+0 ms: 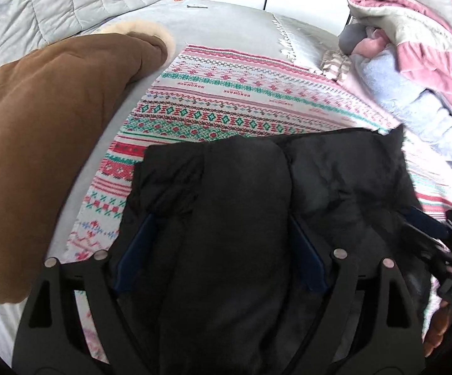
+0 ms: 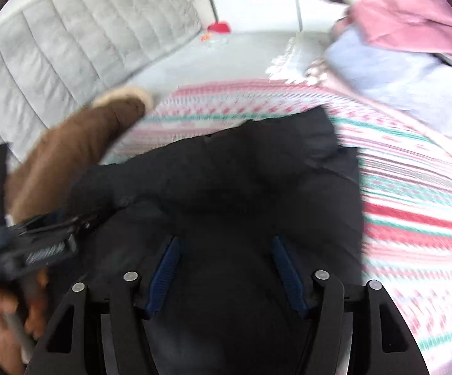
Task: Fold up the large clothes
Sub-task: 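Open the right gripper and press the folded jacket flat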
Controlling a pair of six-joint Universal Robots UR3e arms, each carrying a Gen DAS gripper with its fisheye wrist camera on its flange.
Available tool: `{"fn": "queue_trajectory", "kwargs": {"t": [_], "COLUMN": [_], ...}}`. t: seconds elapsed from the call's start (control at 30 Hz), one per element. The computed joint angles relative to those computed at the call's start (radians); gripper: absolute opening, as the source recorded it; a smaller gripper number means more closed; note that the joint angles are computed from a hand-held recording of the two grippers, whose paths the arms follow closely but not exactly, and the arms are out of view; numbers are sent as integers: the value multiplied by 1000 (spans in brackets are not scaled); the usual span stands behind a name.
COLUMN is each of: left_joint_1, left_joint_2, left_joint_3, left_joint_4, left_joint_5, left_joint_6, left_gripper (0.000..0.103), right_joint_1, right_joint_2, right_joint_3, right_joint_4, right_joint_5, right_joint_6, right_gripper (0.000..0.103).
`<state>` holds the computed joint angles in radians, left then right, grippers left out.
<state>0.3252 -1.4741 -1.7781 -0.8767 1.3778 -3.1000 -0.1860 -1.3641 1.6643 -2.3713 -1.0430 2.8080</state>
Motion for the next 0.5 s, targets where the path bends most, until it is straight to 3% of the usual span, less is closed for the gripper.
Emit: {"fn": "queue_trajectory", "kwargs": {"t": [0.13,0.23,0.37,0.5], "left_joint_1": [107,198,252,342], "left_joint_2": [155,262,336,446], "left_joint_3": [-33,-65,-71,-87], "left_joint_4": [-151,-299,-409,-556], "left_joint_5": [-144,-239,-238,-279], "left_joint_6": [29,86,132,262], "left_gripper": [85,85,85,85], "right_joint_1": [-239,-392,-474,-498], "right_joint_2": [-263,-345,-356,-364], "right_joint_3": [187,248,273,232], "right_joint_4": [211,401,550,658], "right_joint_5": [138,218,221,233], "right_joint_6": [-123,-212,-296,-347], "right_gripper": [75,77,77,77]}}
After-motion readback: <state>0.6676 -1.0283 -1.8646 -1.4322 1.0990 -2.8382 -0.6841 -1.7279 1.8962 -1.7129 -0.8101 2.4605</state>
